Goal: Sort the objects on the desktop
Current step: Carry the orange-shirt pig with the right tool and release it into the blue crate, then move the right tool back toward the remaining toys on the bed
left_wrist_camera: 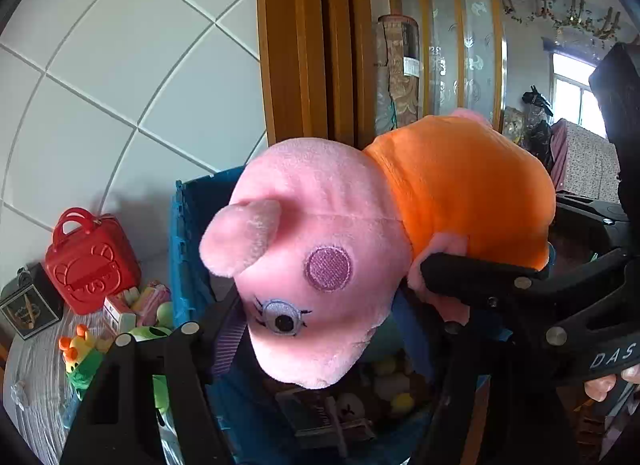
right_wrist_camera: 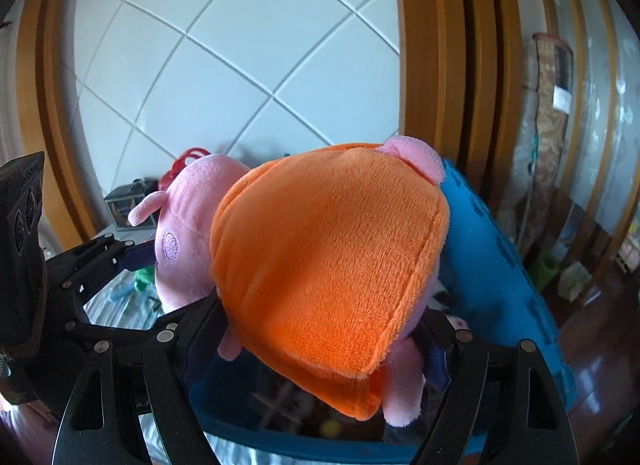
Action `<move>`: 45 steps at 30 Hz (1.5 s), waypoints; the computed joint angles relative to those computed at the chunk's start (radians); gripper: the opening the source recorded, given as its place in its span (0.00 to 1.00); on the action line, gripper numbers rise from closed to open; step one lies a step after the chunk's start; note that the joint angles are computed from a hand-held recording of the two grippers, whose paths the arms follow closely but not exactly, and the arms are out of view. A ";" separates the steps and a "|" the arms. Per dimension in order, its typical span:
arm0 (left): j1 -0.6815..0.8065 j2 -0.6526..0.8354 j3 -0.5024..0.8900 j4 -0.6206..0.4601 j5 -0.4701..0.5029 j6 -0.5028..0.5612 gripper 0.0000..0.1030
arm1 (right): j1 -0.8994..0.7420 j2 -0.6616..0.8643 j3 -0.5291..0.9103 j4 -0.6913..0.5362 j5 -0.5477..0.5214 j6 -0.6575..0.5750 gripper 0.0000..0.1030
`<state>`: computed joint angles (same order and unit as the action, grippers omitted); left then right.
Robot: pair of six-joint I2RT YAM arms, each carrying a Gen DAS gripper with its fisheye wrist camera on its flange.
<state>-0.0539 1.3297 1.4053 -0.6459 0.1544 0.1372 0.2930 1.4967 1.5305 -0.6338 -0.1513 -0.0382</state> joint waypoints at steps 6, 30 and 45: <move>-0.173 0.091 0.046 -0.022 -0.215 -0.092 0.67 | -0.232 0.035 -0.050 -0.015 -0.264 -0.127 0.80; -0.194 0.140 0.045 0.006 -0.406 -0.146 0.80 | -0.319 0.157 0.015 0.076 -0.354 -0.122 0.87; 0.323 -0.202 -0.164 0.003 -0.261 -0.162 0.95 | -0.184 0.038 -0.093 0.169 -0.293 0.026 1.00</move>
